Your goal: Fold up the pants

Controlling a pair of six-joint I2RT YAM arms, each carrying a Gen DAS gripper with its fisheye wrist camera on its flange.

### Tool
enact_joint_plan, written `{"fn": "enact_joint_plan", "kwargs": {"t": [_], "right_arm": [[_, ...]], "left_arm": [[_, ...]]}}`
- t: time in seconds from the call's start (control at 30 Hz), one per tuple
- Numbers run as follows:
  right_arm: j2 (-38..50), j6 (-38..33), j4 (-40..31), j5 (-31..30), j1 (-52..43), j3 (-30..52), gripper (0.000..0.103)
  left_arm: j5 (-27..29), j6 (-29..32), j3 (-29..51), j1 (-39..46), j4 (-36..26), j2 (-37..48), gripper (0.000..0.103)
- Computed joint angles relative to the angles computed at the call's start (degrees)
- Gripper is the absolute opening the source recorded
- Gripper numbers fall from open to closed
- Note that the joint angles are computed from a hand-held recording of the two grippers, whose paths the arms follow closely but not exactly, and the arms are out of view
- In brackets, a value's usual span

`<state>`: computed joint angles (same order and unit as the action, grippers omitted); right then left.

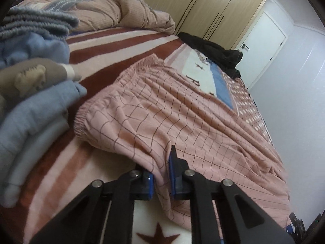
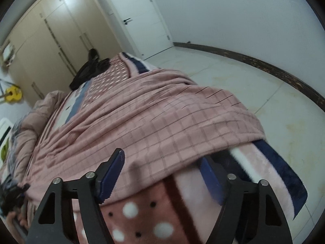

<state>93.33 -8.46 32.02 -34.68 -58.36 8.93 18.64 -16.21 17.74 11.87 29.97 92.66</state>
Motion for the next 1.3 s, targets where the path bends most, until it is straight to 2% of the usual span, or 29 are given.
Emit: {"fn": "enact_joint_plan", "kwargs": {"t": [0.1, 0.13, 0.17, 0.23, 0.37, 0.47, 0.6, 0.67, 0.73, 0.8, 0.93, 1.13, 1.23, 1.27, 1.3], "right_arm": [[1.1, 2.8, 1.2, 5.0, 2.8, 1.7, 0.037], [0.9, 3.4, 1.0, 6.8, 3.4, 2.2, 0.019], [1.0, 3.5, 0.5, 7.1, 3.5, 2.9, 0.009], [1.1, 2.4, -2.6, 5.1, 2.5, 5.0, 0.006], [-3.5, -1.0, -7.9, 7.3, 5.1, 7.4, 0.005], [-5.6, -5.0, -18.3, 7.0, 8.4, 14.2, 0.005], [-3.6, -11.6, -34.9, 10.3, 13.9, 28.1, 0.005], [0.2, -13.7, -44.1, 13.0, 16.7, 37.3, 0.005], [4.9, -15.6, -50.4, 17.5, 19.7, 45.9, 0.005], [9.6, -16.4, -54.0, 21.7, 22.5, 52.6, 0.004], [18.2, -14.7, -57.9, 26.5, 26.4, 62.8, 0.004], [29.6, -11.1, -63.0, 28.3, 28.3, 76.7, 0.004], [33.5, -10.5, -63.6, 28.2, 28.7, 80.0, 0.005], [34.2, -10.6, -63.4, 28.2, 28.9, 80.2, 0.008], [34.8, -10.6, -63.4, 28.1, 29.1, 80.3, 0.009]], "left_arm": [[0.6, 0.4, -0.6, 0.8, -1.4, -3.4, 0.009], [0.7, 0.6, -0.7, 1.0, -1.8, -4.2, 0.009], [0.7, 1.0, -0.3, 1.0, -2.9, -5.3, 0.009], [0.1, 2.2, 0.7, 0.5, -5.1, -7.0, 0.009], [-2.8, 5.2, 5.6, -2.4, -12.4, -9.7, 0.009], [-5.0, 7.6, 12.2, -4.2, -18.9, -9.2, 0.009], [-8.4, 11.7, 24.3, -7.1, -27.6, -3.2, 0.009], [-9.6, 13.8, 32.7, -8.6, -33.1, 2.6, 0.009], [-11.4, 14.9, 40.9, -10.0, -37.9, 8.6, 0.010], [-14.3, 15.9, 48.2, -11.8, -41.0, 14.6, 0.010], [-16.8, 16.1, 63.3, -14.0, -48.8, 25.9, 0.010], [-16.2, 15.6, 78.6, -14.0, -56.4, 37.3, 0.012], [-16.3, 14.7, 84.5, -14.1, -59.0, 42.2, 0.013], [-16.3, 14.7, 85.8, -14.1, -59.7, 43.4, 0.014], [-16.5, 14.9, 86.7, -14.2, -60.3, 44.3, 0.019]]}}
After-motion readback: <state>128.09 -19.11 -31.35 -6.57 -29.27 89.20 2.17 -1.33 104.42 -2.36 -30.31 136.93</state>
